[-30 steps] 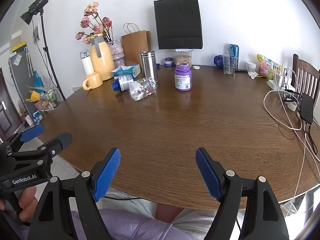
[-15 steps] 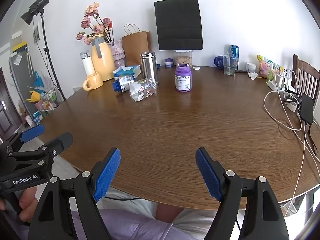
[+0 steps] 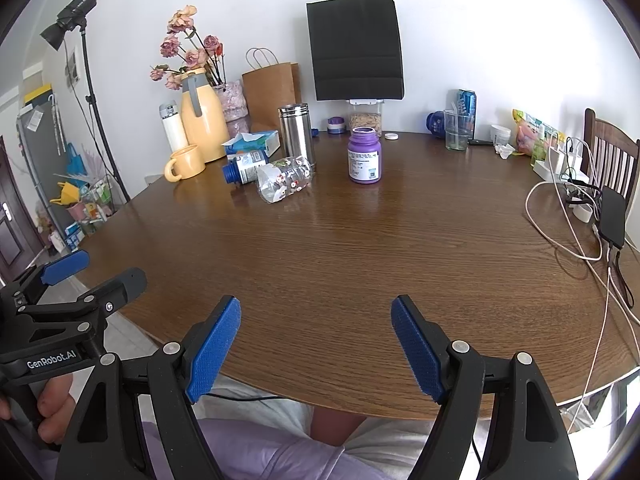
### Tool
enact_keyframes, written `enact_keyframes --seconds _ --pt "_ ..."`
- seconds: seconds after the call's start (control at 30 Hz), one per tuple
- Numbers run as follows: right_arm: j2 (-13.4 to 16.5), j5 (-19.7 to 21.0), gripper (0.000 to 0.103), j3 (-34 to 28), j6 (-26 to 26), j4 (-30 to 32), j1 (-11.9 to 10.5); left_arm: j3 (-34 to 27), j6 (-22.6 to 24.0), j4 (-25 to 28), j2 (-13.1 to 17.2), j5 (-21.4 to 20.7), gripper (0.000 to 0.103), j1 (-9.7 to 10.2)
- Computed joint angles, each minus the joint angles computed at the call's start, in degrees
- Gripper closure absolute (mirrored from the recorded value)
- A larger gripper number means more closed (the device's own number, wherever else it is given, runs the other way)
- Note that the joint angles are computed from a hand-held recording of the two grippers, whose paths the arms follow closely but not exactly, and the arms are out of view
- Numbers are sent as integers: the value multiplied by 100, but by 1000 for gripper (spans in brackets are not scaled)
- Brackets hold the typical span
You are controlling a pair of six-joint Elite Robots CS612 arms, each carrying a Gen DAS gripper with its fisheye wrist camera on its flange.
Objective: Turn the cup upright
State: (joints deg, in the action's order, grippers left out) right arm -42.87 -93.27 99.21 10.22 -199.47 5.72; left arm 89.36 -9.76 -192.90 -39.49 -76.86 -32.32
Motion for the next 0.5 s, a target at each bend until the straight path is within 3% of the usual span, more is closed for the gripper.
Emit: enact_keyframes --seconds 0.5 --pt "10 -7 22 4 -6 -30 -6 -4 9 6 2 -7 0 6"
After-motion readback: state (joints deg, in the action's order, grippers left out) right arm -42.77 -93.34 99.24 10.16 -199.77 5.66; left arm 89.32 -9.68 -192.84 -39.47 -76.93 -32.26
